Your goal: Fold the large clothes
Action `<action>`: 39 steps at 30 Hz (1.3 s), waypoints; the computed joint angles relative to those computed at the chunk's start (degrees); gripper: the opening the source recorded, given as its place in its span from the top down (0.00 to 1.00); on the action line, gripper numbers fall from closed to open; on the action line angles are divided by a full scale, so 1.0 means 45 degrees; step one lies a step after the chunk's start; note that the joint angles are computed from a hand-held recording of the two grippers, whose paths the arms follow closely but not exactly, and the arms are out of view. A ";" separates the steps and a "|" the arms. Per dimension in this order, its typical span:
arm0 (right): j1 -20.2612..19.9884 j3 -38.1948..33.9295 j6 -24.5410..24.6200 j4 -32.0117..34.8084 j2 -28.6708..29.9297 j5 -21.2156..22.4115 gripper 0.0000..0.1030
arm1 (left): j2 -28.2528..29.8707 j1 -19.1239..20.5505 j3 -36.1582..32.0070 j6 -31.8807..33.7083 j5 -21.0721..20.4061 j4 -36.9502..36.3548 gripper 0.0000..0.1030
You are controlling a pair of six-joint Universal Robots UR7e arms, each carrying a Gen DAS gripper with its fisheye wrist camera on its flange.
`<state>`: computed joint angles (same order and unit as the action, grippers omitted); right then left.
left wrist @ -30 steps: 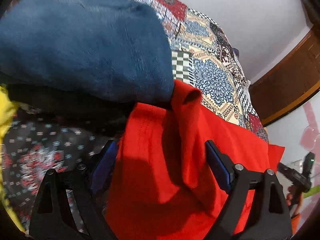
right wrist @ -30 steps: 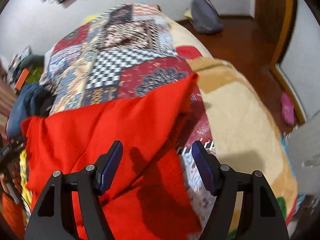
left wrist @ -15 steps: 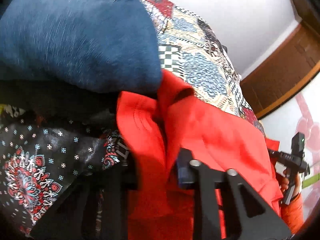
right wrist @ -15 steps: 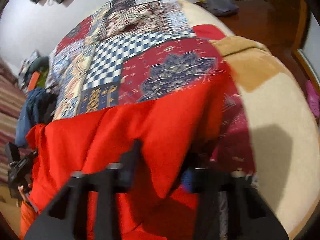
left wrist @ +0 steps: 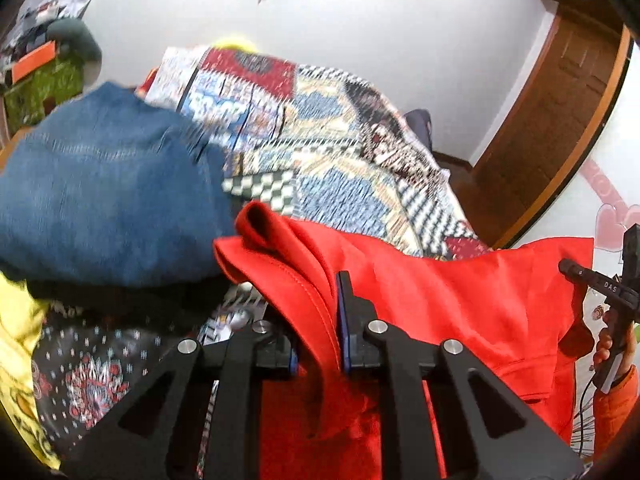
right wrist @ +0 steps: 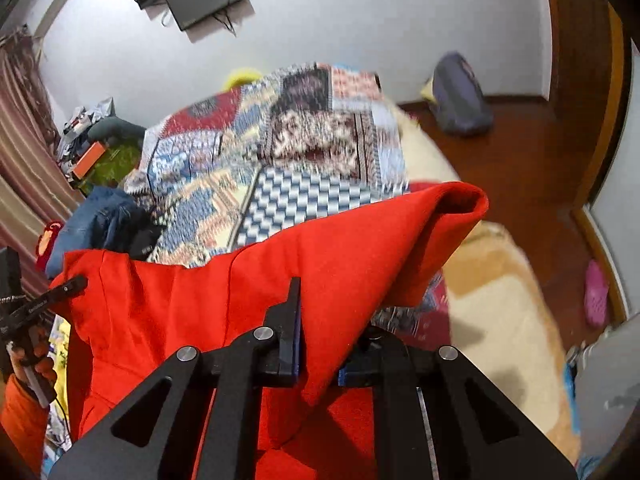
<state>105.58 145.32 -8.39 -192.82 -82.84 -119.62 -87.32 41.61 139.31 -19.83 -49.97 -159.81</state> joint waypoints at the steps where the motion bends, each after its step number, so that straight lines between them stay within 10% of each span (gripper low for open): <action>1: 0.0057 -0.0092 -0.0074 -0.0104 0.0070 -0.0068 0.90 | 0.0084 0.0018 -0.0132 0.0171 -0.0030 -0.0105 0.86; 21: -0.1430 -0.2420 -0.0505 0.0937 0.2146 -0.1757 0.87 | 0.4674 0.2478 -0.3815 0.2322 0.0941 -0.0505 0.80; 28: -0.0974 -0.2056 0.0286 0.1082 0.1662 -0.3273 0.85 | 0.3791 0.2311 -0.3498 0.1739 0.0952 0.0473 0.78; 39: 0.1858 -0.1025 0.0234 0.2112 -0.0158 -0.4598 0.53 | 0.0268 0.0036 -0.1840 0.0710 0.1772 0.3018 0.55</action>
<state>113.94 140.70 -7.33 -183.32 -83.55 -140.31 -86.11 41.77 131.03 -16.64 -42.00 -146.23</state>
